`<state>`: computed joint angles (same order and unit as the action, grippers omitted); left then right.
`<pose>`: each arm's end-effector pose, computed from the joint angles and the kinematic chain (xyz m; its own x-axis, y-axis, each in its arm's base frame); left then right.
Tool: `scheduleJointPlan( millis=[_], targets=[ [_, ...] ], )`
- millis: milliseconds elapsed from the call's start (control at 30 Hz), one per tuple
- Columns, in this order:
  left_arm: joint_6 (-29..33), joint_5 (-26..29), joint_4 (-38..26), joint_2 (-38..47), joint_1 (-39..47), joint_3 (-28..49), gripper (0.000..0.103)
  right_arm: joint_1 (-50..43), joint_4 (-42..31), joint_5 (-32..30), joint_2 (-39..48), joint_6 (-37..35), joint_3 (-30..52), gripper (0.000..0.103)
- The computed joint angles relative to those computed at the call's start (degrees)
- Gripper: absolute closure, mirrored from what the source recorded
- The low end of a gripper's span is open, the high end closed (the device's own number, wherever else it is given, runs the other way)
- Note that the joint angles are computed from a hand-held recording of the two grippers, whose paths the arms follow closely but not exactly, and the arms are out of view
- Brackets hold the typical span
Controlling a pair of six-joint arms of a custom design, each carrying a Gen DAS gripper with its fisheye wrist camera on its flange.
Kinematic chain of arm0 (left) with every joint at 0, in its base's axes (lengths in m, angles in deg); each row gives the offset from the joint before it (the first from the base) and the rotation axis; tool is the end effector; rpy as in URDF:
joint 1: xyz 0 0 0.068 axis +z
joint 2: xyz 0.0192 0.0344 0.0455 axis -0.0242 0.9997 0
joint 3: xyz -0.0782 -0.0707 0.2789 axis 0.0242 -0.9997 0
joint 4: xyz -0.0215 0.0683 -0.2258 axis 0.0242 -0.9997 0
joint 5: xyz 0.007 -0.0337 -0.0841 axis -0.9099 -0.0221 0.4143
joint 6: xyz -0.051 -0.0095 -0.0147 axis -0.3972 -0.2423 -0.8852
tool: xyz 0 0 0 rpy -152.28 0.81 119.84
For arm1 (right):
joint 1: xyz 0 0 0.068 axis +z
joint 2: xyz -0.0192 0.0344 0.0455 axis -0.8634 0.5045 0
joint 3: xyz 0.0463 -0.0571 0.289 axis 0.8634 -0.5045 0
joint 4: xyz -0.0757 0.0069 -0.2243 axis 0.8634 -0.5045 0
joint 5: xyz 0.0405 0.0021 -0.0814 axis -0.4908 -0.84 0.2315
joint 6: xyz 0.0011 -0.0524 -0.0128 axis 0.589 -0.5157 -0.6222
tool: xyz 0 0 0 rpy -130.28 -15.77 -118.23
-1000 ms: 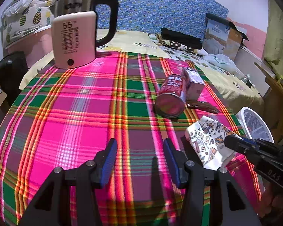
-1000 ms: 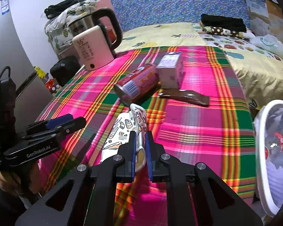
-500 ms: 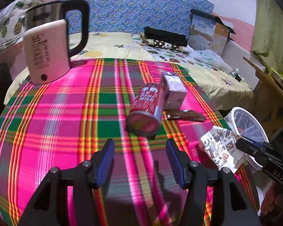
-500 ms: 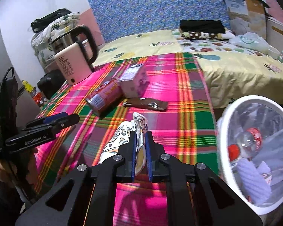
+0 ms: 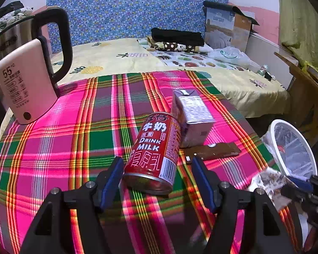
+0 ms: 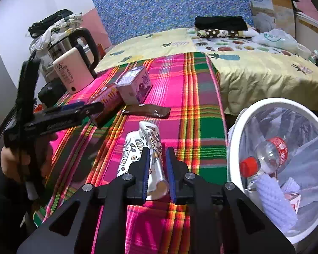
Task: Collect trash
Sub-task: 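Grasp the patterned paper cup with the right tool while the left tool grasps the red milk can, then carry the paper cup and red can over the white bin with both tools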
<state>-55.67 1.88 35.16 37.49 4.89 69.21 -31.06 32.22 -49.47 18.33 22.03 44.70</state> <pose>0.3004 0.0237 0.1009 -0.7137 0.0734 -0.6966 0.1859 0.9787 -0.0873 0.2063 0.1122 0.1034 -0.7376 -0.0335 -0.6744 -0.2450 0.9440 0.2211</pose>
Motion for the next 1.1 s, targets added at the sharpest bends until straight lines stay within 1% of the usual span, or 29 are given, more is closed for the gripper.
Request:
scheduleJointPlan(
  millis=[133,167,200,267,333,400,433,467,500,533,733,1100],
  targets=[
    [-0.6,0.3,-1.2,1.3,-0.1,1.6,0.035,-0.1,-0.2,-1.3,1.1,-0.3,0.6,0.085],
    [-0.6,0.4,-1.4,1.5,0.0,1.8,0.035,-0.1,-0.1,-1.7,1.4,-0.6,0.6,0.083],
    [-0.6,0.6,-1.6,1.7,0.1,2.0,0.035,-0.3,-0.1,-1.9,1.7,-0.8,0.7,0.078],
    [-0.7,0.5,-2.1,2.2,0.0,2.6,0.035,-0.7,-0.3,-2.7,2.4,-1.0,0.9,0.073],
    [-0.8,0.5,-2.6,2.7,0.1,3.1,0.036,-0.9,-0.9,-2.5,2.8,-0.5,1.1,0.073],
    [-1.2,0.1,-2.5,2.6,-0.1,3.0,0.045,-1.5,-0.5,-3.2,2.6,-0.1,0.7,0.073],
    [-1.1,0.3,-2.6,2.6,0.0,3.0,0.045,-1.8,0.4,-3.4,2.3,0.1,0.0,0.073],
    [-1.2,0.2,-2.7,2.3,0.2,2.7,0.045,-1.6,0.7,-3.0,2.1,0.3,-0.2,0.078],
    [-1.1,0.0,-2.5,2.0,0.2,2.3,0.046,-1.4,0.6,-2.7,1.8,0.2,-0.3,0.091],
    [-1.2,-0.4,-2.2,1.7,0.1,1.7,0.046,-1.2,0.4,-2.5,1.8,0.2,-0.1,0.093],
    [-1.4,-0.2,0.8,-1.5,0.3,-4.0,0.046,0.7,0.8,-0.6,0.3,0.3,-1.0,0.094],
    [-2.1,4.0,4.2,-11.3,2.2,-15.4,0.047,2.6,0.0,2.7,-6.2,1.3,-4.4,0.095]
  ],
)
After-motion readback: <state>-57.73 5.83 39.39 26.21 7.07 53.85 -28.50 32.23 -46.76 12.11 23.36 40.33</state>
